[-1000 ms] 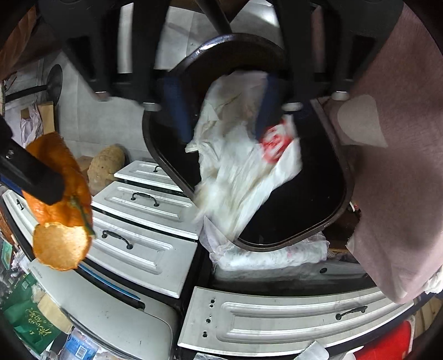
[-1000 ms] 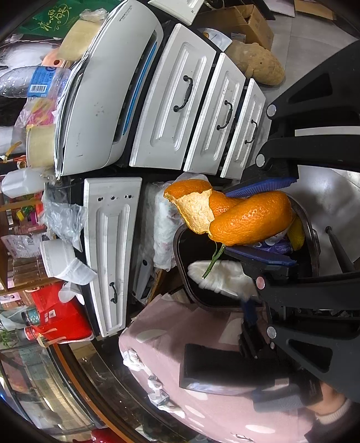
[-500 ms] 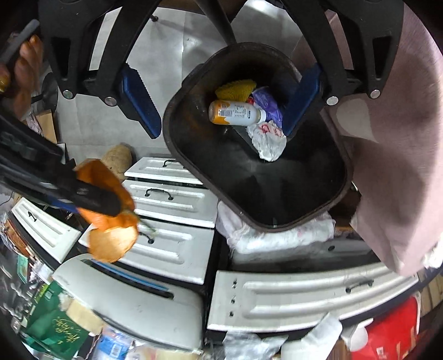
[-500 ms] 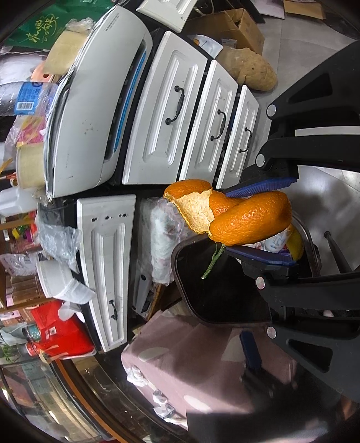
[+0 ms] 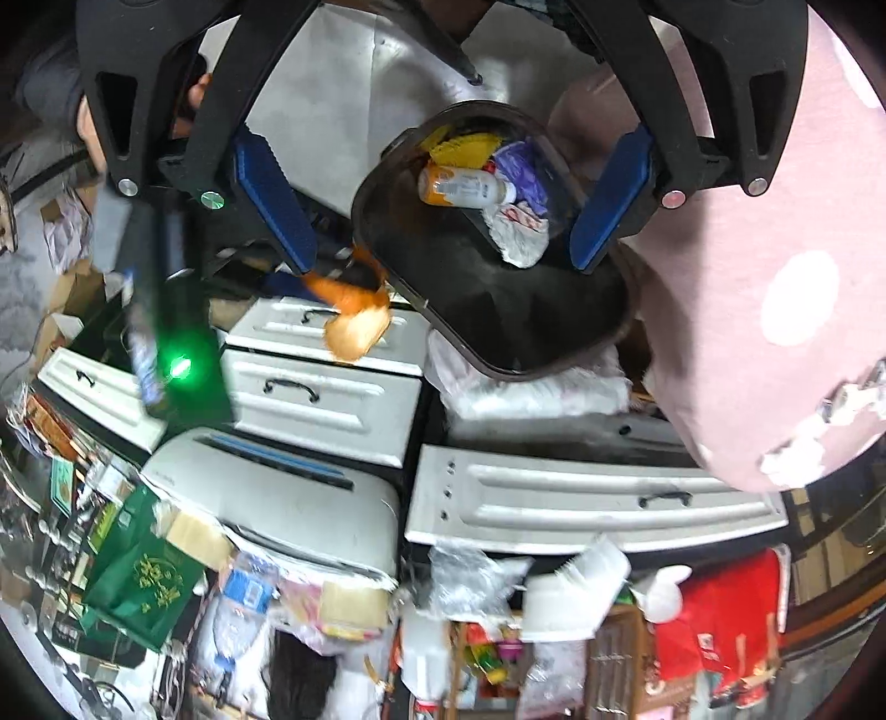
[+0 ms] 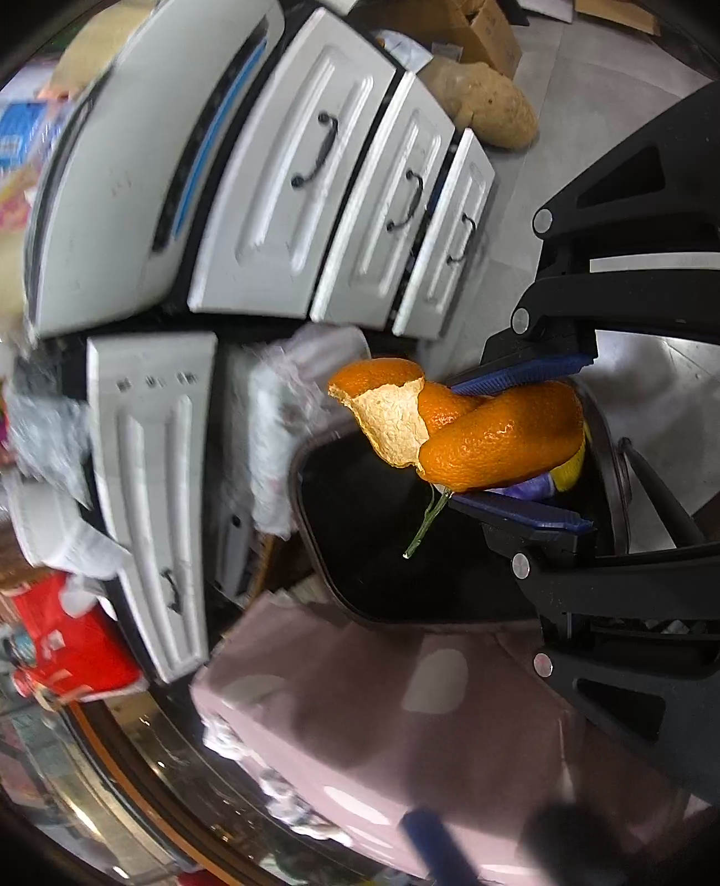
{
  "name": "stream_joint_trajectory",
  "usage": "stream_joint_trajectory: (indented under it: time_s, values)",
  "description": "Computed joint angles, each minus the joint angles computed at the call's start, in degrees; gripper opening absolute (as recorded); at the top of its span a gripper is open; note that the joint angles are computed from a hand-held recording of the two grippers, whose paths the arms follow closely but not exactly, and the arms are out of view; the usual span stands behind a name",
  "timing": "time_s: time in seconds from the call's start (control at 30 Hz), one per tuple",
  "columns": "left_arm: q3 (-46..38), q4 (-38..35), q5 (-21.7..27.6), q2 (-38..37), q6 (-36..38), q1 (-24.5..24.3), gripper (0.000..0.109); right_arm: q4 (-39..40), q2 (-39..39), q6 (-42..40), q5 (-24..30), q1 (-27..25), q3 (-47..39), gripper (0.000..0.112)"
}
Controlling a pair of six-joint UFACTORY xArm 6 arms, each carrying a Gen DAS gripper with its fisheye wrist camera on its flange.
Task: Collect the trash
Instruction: 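Lower the orange peel into the bin and open the right gripper, then move both grippers back over the table toward the white tissues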
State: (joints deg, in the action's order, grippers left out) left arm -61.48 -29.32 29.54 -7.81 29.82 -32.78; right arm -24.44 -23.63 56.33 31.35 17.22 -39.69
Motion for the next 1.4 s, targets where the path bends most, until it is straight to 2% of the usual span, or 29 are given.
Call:
stream_joint_trajectory:
  time_s: [0.23, 0.4, 0.53, 0.67, 1.07, 1.13, 1.2, 1.27, 1.4]
  values:
    - [0.95, 3.89, 0.68, -2.14, -4.02, 4.45, 0.092, 9.23, 8.16, -8.4, -3.21, 1.19, -4.18, 0.036]
    - [0.93, 3.45, 2.11, -2.99, -5.72, 8.35, 0.092, 13.39, 15.02, -12.27, -2.91, 1.16, -8.53, 0.037]
    - [1.77, 5.44, 1.95, -4.06, -7.95, 10.77, 0.092, 16.89, 20.44, -15.06, -1.7, 0.63, -12.01, 0.037]
    - [2.45, 3.0, 2.52, -5.26, -7.24, 12.71, 0.093, 17.97, 24.62, -16.48, 0.26, 0.2, -15.21, 0.037]
    - [4.02, 3.89, 2.25, -6.95, -7.8, 13.08, 0.093, 21.13, 33.62, -19.81, 6.81, 0.56, -23.86, 0.039]
    - [4.03, 4.12, 2.43, -7.1, -7.84, 13.11, 0.093, 21.51, 34.39, -19.9, 7.42, 0.49, -24.57, 0.044]
    - [4.29, 4.0, 2.05, -7.39, -7.94, 13.18, 0.093, 22.07, 33.69, -19.24, 6.22, 0.31, -23.61, 0.059]
    - [4.4, 3.13, 2.15, -7.58, -7.6, 13.41, 0.093, 21.47, 32.67, -18.37, 5.42, 0.44, -22.83, 0.066]
    - [4.31, 3.59, 2.0, -7.43, -7.94, 13.67, 0.093, 18.72, 29.62, -16.18, 4.73, 1.01, -21.14, 0.068]
